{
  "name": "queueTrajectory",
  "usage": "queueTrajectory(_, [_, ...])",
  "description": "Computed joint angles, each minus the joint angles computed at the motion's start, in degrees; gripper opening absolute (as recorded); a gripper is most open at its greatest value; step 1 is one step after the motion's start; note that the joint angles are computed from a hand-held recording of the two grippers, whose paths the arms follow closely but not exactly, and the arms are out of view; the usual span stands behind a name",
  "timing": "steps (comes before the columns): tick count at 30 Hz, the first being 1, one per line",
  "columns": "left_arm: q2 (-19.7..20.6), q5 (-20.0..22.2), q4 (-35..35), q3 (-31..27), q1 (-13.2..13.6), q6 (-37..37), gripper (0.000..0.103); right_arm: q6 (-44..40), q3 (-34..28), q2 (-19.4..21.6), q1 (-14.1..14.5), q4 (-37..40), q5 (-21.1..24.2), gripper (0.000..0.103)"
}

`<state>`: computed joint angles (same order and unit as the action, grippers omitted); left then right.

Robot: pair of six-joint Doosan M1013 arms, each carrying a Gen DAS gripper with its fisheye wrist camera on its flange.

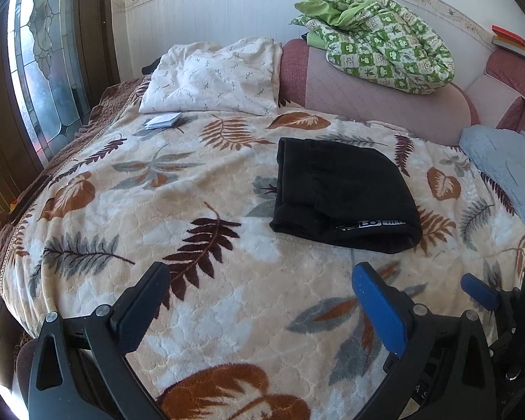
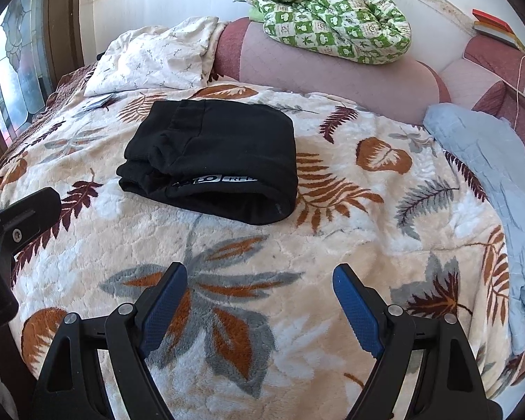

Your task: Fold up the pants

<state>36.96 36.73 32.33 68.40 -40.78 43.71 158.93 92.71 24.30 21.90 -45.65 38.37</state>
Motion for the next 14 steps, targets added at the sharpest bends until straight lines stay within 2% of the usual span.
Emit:
queueTrajectory(8, [1.04, 2.56, -4.63, -1.28, 0.7, 3.07, 0.103, -2.11, -0.85, 0.74, 0.05, 1.46, 0.42, 0.089])
queueTrajectory(14, [1.2, 2.88, -7.42, -1.7, 1.03, 5.2, 0.103, -4.05, -1.37, 1.1, -0.45, 4.13, 0.75, 0.089])
